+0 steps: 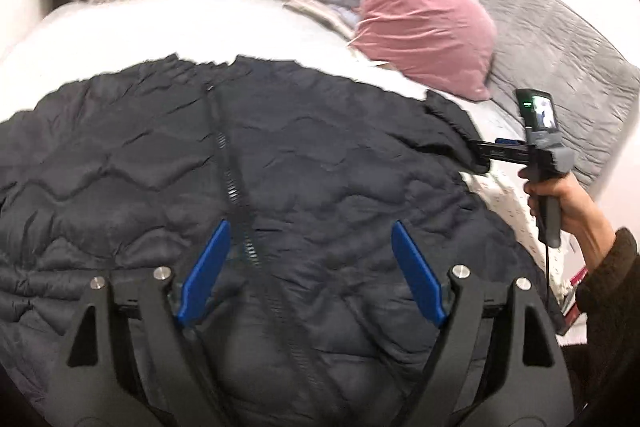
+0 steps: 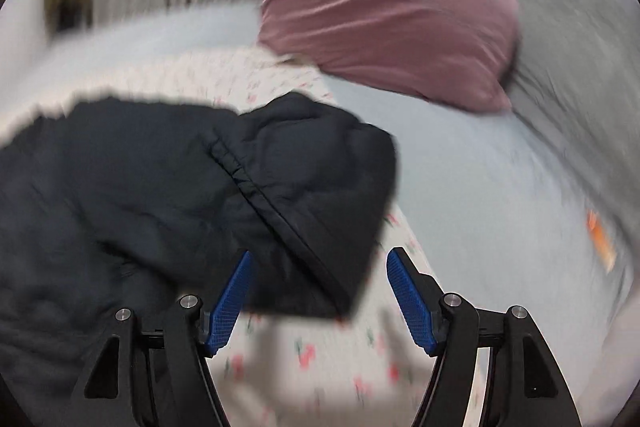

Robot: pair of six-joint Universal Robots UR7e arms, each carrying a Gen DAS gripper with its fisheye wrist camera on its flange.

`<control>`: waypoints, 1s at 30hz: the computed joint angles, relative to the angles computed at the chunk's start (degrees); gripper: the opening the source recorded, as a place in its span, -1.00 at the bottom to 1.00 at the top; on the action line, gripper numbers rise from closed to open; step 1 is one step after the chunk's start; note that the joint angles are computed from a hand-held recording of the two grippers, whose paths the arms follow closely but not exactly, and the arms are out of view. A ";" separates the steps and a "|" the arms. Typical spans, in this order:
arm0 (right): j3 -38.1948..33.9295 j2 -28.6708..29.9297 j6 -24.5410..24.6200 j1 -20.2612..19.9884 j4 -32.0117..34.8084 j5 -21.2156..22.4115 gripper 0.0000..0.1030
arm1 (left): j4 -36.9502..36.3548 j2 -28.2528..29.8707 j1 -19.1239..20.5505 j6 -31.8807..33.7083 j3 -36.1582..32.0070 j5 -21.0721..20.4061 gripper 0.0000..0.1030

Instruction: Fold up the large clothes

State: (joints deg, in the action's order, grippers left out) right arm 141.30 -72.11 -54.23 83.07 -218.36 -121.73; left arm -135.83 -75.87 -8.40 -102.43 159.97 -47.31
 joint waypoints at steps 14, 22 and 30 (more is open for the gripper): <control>-16.57 -3.07 10.83 -12.30 9.96 4.09 -0.49 | -13.66 9.13 8.20 9.81 1.19 -3.37 0.60; -13.47 -10.57 21.18 -22.21 11.53 11.68 0.11 | -9.23 10.69 8.21 11.39 -1.20 -3.20 0.60; -11.31 -18.09 35.82 -23.43 24.88 19.02 0.32 | -5.92 5.82 7.14 6.59 0.00 -2.70 0.60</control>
